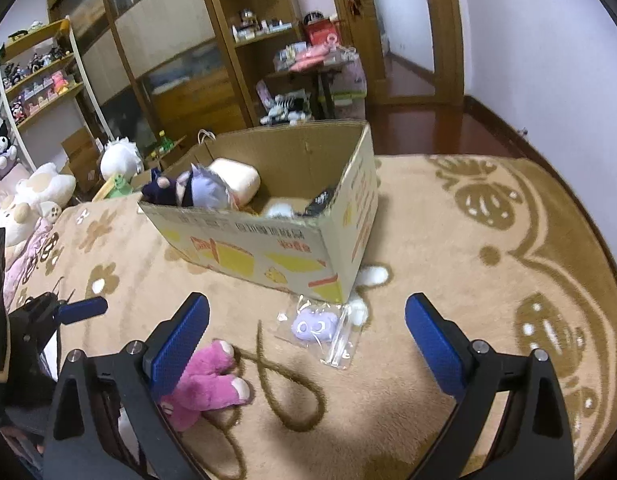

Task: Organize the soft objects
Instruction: 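Move both grippers down toward the pink plush bear and clear bag, then grasp the pink plush bear with the left gripper while the right gripper grasps the clear bag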

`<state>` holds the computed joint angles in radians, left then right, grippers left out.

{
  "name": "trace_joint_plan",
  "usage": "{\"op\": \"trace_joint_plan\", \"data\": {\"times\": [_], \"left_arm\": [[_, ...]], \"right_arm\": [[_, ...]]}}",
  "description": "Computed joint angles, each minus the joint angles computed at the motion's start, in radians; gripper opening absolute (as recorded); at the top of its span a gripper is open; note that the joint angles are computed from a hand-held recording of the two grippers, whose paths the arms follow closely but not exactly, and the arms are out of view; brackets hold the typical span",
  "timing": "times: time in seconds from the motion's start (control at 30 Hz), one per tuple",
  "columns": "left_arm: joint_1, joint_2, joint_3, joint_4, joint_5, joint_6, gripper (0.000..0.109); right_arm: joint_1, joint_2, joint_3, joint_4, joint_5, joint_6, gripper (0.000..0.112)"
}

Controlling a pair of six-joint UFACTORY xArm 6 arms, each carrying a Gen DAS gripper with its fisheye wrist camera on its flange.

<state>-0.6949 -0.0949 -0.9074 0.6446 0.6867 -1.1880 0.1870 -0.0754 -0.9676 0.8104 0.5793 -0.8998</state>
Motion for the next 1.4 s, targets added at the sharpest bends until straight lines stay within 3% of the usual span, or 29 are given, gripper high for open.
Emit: {"op": "trace_joint_plan", "data": {"times": [0.27, 0.63, 0.7, 0.8, 1.0, 1.13, 1.33, 1.4], "left_arm": [[0.012, 0.101, -0.049, -0.1, -0.001, 0.091, 0.098], [0.059, 0.147, -0.029, -0.328, -0.086, 0.259, 0.099], [0.053, 0.171, -0.049, -0.371, -0.055, 0.305, 0.096], [0.038, 0.189, -0.065, -0.328, -0.033, 0.28, 0.094], [0.05, 0.166, -0.046, -0.297, -0.063, 0.23, 0.073], [0.066, 0.15, -0.031, -0.312, -0.075, 0.226, 0.067], [0.074, 0.143, -0.027, -0.295, -0.077, 0.201, 0.065], [0.078, 0.138, -0.026, -0.272, -0.071, 0.177, 0.065]], "right_arm": [[0.023, 0.062, -0.025, -0.045, 0.03, 0.02, 0.103], [0.043, 0.171, -0.069, -0.143, 0.014, 0.103, 0.103], [0.046, 0.19, -0.076, -0.162, 0.003, 0.116, 0.102], [0.048, 0.211, -0.082, -0.178, -0.011, 0.126, 0.102], [0.065, 0.218, -0.07, -0.195, -0.065, 0.112, 0.101], [0.096, 0.223, -0.043, -0.258, -0.142, 0.138, 0.093], [0.116, 0.216, -0.029, -0.354, -0.172, 0.195, 0.064], [0.11, 0.21, -0.036, -0.317, -0.143, 0.174, 0.055]]}}
